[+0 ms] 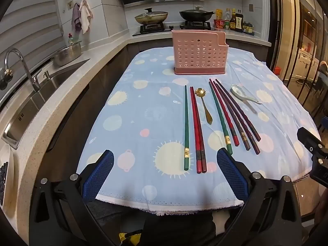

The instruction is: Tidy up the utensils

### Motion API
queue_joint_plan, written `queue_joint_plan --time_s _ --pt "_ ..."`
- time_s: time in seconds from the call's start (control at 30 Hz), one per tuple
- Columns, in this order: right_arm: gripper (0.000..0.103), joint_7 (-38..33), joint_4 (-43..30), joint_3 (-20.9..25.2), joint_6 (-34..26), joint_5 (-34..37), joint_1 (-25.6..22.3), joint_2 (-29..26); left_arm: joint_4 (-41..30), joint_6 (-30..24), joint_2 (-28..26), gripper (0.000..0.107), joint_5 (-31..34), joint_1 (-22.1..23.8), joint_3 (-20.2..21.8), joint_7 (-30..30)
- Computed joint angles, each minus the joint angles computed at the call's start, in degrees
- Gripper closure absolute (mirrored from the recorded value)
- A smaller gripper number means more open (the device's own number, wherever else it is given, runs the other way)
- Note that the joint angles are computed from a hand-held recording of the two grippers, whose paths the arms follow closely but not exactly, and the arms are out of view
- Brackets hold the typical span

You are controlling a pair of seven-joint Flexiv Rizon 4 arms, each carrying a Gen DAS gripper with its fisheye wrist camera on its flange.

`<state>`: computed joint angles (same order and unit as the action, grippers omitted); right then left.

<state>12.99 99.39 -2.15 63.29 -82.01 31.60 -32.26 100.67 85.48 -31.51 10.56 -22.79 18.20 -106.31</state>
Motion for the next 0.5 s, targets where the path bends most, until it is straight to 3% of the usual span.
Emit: queue_joint_plan --time_s 0.5 --pt "0.007 -0.68 -0.23 0.4 -0.81 -0.14 0.24 0.23 0.39 -0.1 1.12 0.011 1.35 0.18 -0.14 -0.66"
